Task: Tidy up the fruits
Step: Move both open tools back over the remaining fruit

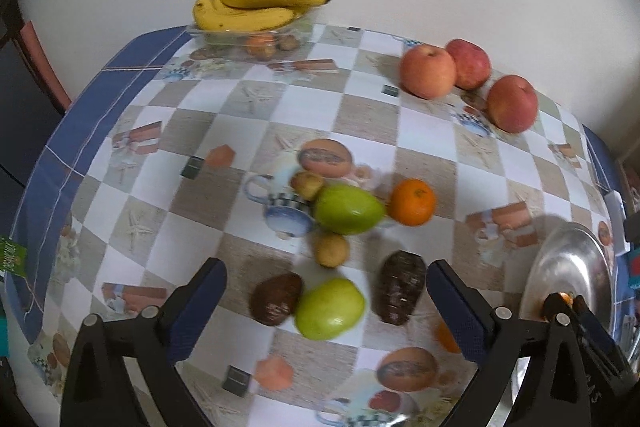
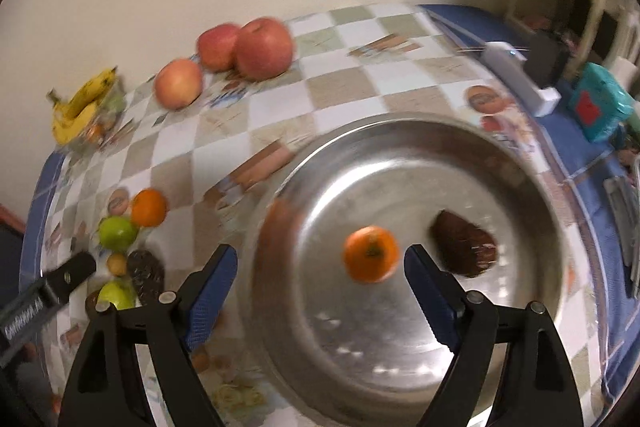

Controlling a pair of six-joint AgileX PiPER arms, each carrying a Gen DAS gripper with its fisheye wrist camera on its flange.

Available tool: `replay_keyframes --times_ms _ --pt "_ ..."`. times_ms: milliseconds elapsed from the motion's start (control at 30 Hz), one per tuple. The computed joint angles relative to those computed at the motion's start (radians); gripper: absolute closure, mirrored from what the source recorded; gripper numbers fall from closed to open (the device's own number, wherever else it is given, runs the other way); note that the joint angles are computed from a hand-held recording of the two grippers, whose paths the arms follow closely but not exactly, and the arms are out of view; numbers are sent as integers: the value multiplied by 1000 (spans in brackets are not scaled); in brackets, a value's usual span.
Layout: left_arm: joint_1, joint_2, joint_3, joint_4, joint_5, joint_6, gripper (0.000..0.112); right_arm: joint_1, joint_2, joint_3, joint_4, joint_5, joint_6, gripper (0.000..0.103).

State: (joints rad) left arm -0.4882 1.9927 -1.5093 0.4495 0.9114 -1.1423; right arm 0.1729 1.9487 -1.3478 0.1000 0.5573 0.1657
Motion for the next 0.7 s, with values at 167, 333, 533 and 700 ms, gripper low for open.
replay_keyframes --times_ms 167,333,533,700 --pt "42 -48 68 7 -22 -17 11 36 -3 -3 90 -10 -108 17" --pt "89 -88 139 -31 -68 -27 11 87 -10 -29 77 2 -86 17" --pt "124 -107 181 -79 -108 -20 12 153 44 -197 10 138 38 17" --pt "159 -121 214 -104 -144 -15 12 186 66 -266 21 160 55 18"
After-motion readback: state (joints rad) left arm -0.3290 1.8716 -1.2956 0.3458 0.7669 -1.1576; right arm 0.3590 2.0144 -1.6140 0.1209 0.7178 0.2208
